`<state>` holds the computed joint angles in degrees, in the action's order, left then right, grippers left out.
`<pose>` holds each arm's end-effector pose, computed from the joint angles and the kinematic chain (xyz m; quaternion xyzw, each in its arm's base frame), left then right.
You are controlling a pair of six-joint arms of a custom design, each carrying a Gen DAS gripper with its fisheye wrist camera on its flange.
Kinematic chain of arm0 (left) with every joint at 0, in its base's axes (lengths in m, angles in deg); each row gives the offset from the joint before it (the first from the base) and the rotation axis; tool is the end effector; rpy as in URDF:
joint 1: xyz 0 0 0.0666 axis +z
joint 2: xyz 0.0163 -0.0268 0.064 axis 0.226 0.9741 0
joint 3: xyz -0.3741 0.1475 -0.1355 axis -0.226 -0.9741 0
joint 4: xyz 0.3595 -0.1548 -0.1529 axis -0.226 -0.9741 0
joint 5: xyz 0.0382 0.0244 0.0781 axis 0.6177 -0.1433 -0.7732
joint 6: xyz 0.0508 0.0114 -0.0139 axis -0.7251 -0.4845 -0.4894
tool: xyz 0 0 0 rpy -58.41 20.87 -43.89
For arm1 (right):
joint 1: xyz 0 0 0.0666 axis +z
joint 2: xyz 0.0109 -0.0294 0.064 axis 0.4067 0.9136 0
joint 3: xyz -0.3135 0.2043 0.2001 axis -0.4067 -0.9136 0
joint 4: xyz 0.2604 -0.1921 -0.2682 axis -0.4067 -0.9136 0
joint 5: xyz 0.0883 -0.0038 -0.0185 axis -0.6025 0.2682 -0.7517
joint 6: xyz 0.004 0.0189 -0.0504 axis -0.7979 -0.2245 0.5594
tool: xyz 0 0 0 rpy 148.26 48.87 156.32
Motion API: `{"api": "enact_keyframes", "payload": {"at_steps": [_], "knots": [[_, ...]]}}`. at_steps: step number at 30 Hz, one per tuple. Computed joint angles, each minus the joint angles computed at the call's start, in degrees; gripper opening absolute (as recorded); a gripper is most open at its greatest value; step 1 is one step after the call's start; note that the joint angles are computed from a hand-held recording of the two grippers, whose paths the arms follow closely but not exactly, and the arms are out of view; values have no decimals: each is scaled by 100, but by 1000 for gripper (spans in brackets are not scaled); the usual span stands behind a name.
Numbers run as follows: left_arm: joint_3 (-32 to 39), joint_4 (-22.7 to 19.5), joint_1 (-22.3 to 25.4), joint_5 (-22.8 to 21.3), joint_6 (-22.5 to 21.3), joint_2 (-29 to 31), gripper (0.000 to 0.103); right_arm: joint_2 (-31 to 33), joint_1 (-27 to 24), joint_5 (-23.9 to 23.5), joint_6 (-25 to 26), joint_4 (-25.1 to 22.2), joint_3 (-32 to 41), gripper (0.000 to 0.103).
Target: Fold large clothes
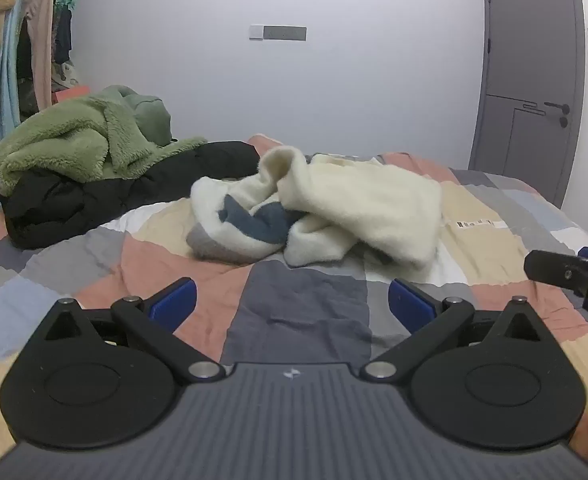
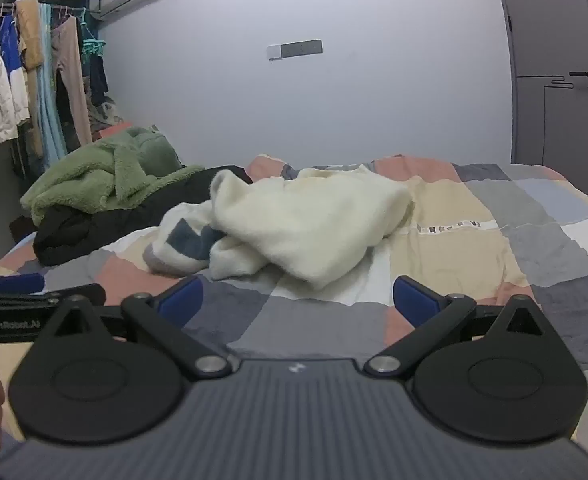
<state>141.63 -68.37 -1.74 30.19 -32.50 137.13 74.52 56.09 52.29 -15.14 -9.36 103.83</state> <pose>0.6940 -0.1779 0.3328 0.0218 0.8392 -0.0296 0.5426 0.5346 0.3202 0.4217 -0.0232 0.8185 0.0879 0.5673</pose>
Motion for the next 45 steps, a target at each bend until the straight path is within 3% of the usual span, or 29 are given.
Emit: {"api": "enact_keyframes", "payload": {"at_steps": [8, 10, 19, 45], "knots": [[9, 5, -11, 21, 68, -8, 103, 102, -15, 86, 238, -159, 189, 103], [13, 13, -28, -2, 67, -8, 103, 50, 84, 274, 363, 104, 17, 103], [15, 47, -4, 60, 107, 37, 103, 69, 99, 285, 442, 108, 37, 103], [68, -23, -36, 63, 127, 50, 103, 87, 68, 429, 320, 29, 75, 103]]}}
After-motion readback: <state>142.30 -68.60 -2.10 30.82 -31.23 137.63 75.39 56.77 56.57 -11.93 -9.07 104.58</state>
